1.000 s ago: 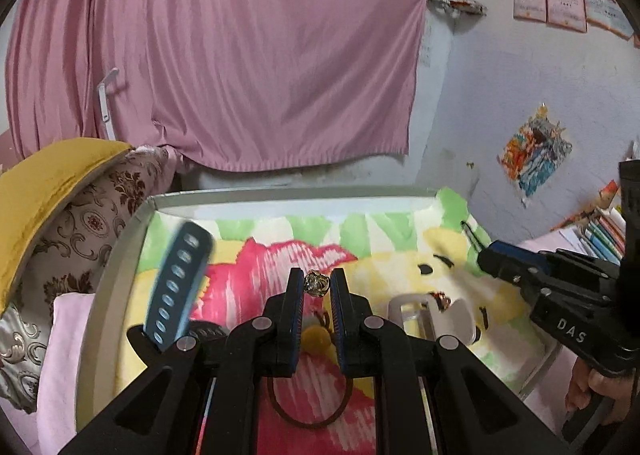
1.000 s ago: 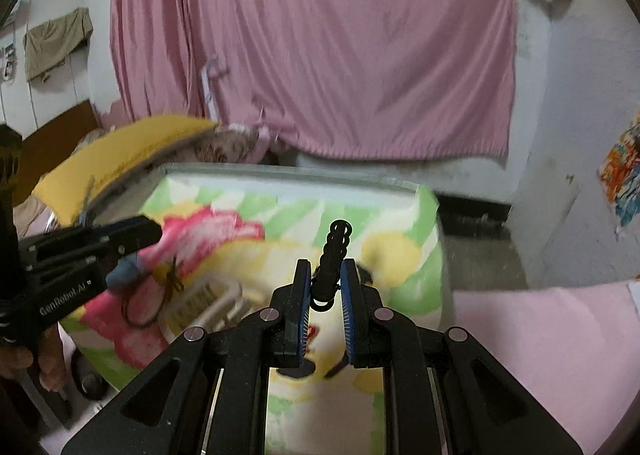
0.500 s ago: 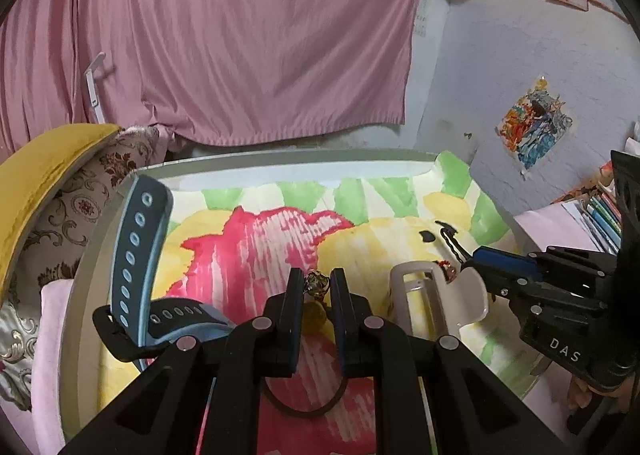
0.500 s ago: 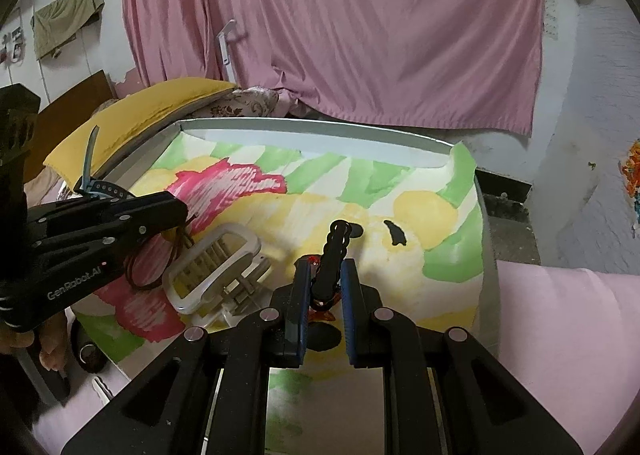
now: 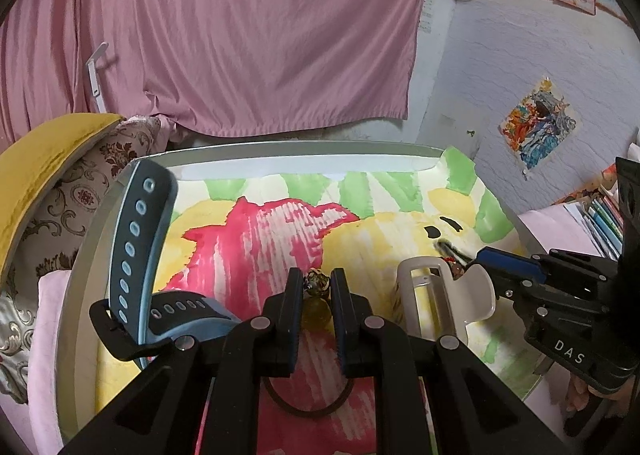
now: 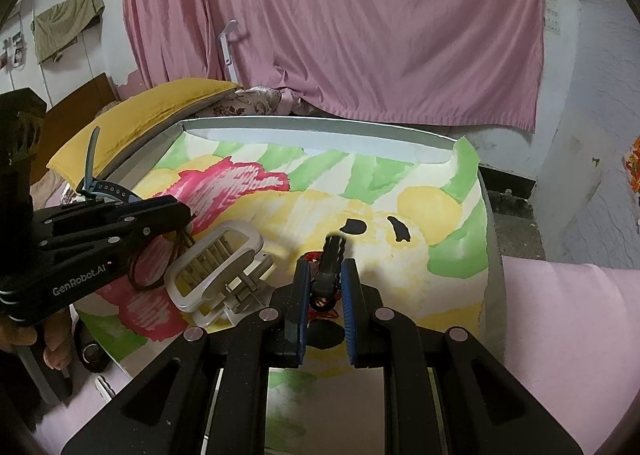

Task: Organize jewelry
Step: 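Open the right gripper releasing the hair stick while the left gripper releases the earring, then withdraw both grippers from the tray toward the remaining jewelry on the bed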

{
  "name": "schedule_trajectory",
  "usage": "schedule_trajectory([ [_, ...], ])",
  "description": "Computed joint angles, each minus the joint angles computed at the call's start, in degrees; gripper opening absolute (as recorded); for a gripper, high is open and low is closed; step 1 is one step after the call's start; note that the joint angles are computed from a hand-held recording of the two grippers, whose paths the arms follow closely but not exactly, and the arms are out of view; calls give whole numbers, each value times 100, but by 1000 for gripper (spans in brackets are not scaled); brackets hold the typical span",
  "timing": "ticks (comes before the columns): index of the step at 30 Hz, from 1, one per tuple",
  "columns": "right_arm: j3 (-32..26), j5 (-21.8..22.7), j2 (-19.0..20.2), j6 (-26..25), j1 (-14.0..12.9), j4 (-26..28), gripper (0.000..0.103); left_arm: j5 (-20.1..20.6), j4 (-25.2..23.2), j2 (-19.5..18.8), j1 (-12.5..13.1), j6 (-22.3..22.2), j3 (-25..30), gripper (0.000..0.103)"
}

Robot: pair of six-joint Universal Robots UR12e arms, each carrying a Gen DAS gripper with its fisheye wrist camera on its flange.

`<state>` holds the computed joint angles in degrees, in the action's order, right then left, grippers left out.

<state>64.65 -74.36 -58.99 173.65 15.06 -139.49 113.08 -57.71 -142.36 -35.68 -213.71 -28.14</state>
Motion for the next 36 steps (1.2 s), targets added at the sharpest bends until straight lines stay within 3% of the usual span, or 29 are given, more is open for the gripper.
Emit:
schedule_trajectory([
  [3,48,27,-19,30,-7,-119,20,-69,57,69,12,-87,-131,16],
  [4,62,5,-26,34,-3,-163,30,-73,98,94,14,-102,-180,18],
  [5,81,-21,-34,33,2,-223,37,-64,149,120,14,-117,-232,22],
  [10,172,-147,-79,48,20,-509,40,81,530,249,-15,-130,-517,42],
  [14,317,-221,-150,193,-1,-863,57,228,705,283,-50,-69,-593,54],
  [23,748,-455,-383,584,-41,-1868,87,516,1649,578,-142,-6,-1189,86],
  [29,1084,-241,-563,781,-89,-2481,96,939,2244,823,-262,-58,-1679,100],
  [36,1625,-96,-868,973,-100,-3532,101,1694,2857,1006,-476,278,-2052,102],
])
